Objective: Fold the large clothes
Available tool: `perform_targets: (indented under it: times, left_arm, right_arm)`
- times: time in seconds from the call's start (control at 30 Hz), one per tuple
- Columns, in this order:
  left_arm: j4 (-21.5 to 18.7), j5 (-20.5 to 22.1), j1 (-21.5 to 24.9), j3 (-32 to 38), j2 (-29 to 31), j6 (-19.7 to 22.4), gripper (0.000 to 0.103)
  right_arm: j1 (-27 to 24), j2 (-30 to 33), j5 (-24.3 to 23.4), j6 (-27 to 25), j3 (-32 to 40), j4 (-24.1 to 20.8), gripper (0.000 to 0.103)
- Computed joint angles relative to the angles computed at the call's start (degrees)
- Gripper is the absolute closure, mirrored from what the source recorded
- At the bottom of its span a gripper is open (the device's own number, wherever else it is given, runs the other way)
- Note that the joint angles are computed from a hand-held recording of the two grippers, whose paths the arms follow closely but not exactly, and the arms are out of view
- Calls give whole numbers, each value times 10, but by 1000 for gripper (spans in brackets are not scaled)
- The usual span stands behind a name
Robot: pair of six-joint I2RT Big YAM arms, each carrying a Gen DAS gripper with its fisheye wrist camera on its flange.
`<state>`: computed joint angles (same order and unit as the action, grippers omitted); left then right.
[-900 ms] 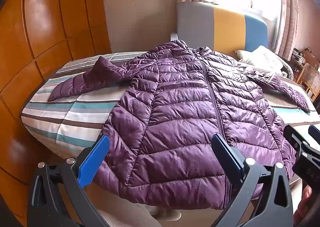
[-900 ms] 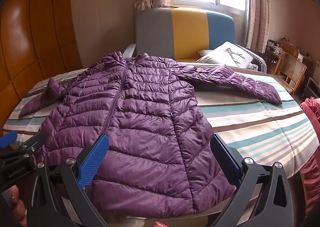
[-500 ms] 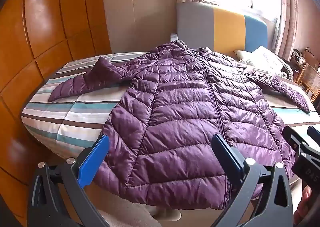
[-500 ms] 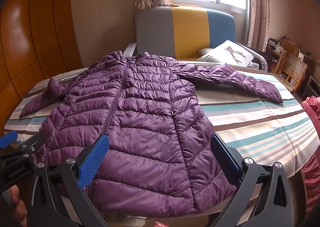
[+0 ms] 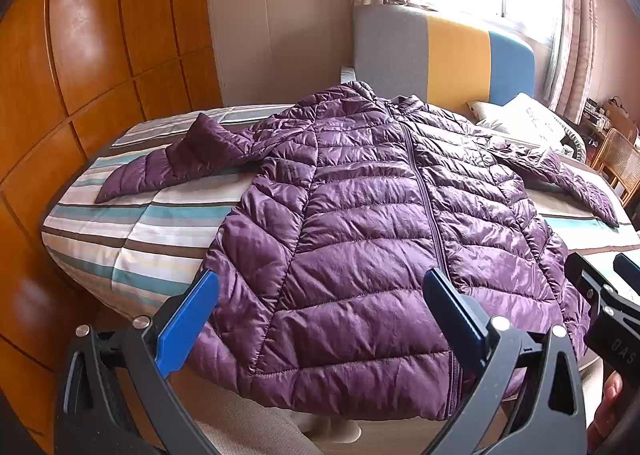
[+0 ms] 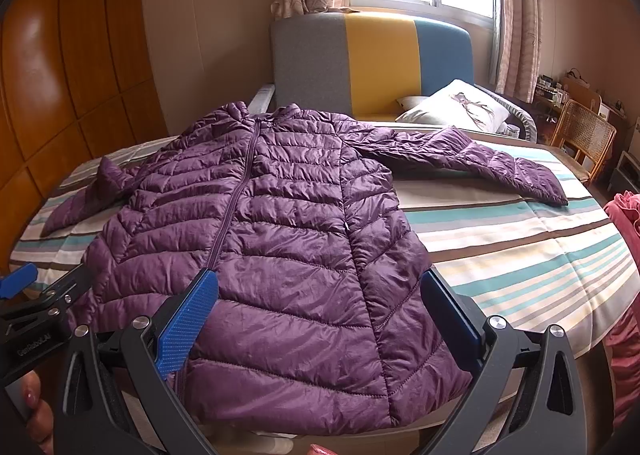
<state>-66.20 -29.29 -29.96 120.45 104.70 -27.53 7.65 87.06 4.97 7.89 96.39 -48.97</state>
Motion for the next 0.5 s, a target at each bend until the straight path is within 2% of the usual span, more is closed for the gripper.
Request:
perform_targets:
  times: [0.5]
  left_arm:
    - [2,0,1,-5,-3,-1,2]
  right_arm:
    - [1,-1,-1,-1,2,-7,3]
